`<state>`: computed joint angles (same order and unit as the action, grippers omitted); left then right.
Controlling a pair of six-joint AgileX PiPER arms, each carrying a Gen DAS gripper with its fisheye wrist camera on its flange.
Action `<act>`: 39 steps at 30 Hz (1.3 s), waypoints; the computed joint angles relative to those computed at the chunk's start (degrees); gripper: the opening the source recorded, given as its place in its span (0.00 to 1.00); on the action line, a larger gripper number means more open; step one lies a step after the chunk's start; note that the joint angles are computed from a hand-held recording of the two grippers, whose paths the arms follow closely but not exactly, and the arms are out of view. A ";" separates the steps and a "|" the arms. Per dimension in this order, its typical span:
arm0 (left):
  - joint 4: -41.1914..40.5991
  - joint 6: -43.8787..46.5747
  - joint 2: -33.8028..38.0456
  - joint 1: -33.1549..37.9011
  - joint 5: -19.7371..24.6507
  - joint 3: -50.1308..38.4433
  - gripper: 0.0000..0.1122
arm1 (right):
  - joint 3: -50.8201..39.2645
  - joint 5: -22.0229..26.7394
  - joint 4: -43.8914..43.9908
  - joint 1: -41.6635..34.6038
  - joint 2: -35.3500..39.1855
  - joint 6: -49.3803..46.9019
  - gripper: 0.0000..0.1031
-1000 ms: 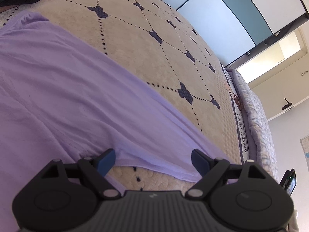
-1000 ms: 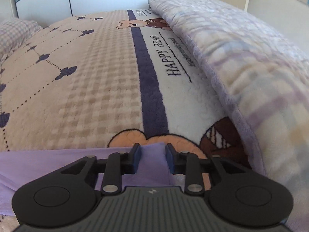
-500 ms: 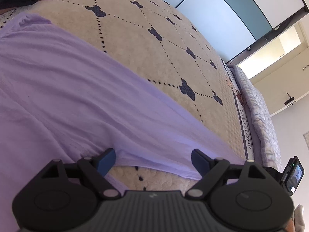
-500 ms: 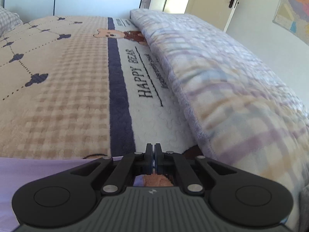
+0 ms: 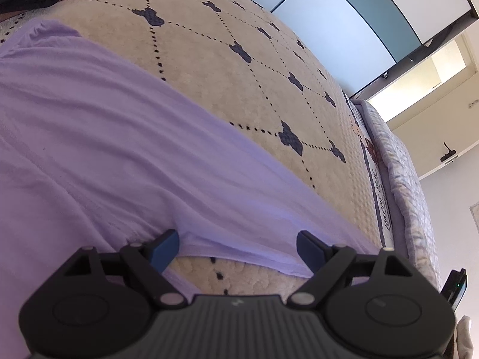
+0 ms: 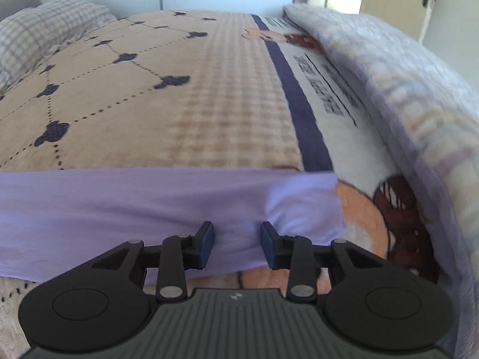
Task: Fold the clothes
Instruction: 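Lay the sleeve flat and open the right gripper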
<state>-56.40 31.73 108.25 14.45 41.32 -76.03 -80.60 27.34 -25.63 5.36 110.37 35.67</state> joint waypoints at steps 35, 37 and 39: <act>9.72 6.84 -6.99 -2.82 -9.43 3.11 0.78 | -6.63 25.69 -20.89 35.37 -12.81 59.96 0.85; 9.35 7.89 -7.09 -2.70 -9.40 3.39 0.78 | -8.17 25.98 -19.58 36.37 -11.29 60.15 0.85; 9.34 8.43 -6.80 -2.31 -8.55 3.15 0.78 | -8.22 21.59 -19.10 36.25 -8.91 52.27 0.87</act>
